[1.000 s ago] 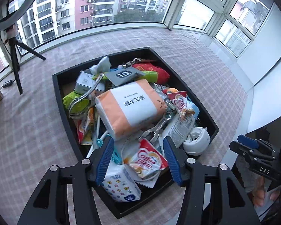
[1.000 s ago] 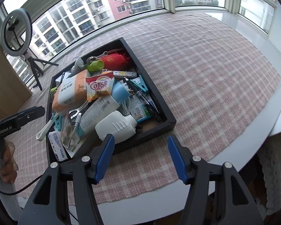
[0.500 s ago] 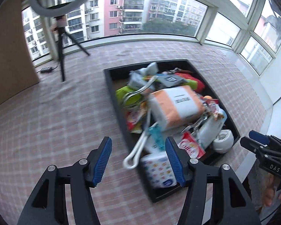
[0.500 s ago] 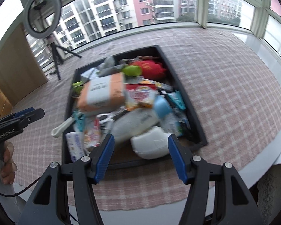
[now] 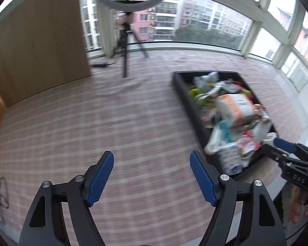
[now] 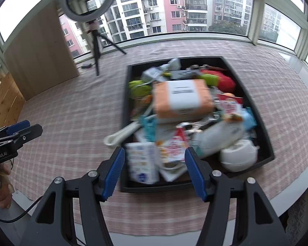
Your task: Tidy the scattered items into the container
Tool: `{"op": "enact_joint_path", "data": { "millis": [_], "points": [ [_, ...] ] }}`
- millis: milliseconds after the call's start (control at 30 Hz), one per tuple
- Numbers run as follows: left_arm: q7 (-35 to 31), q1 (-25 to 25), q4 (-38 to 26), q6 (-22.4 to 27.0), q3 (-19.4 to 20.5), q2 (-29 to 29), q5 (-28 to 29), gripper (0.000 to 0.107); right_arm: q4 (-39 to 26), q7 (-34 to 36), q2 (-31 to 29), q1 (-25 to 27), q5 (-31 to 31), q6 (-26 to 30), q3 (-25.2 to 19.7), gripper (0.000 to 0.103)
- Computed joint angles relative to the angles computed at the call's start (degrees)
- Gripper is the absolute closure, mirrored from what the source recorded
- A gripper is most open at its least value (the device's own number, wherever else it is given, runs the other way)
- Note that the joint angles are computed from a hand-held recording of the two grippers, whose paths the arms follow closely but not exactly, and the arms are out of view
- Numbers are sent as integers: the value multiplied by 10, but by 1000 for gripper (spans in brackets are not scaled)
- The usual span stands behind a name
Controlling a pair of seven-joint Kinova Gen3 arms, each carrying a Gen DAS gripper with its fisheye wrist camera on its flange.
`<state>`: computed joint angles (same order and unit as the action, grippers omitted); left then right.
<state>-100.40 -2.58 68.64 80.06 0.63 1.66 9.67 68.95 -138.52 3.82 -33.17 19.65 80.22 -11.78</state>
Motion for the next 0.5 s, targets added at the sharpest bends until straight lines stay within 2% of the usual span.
{"op": "enact_joint_path", "data": {
  "millis": [200,300,500],
  "points": [
    [-44,-63,7,18,-44,-2,14,32,-77,-29,70,-72,37,21,-7,43],
    [-55,-92,15,14,-59,-4,12,32,-118,-30,102,-108,42,26,4,43],
    [-113,-158,22,19,-89,1,54,32,-223,-7,175,-185,55,54,35,42]
  ]
}}
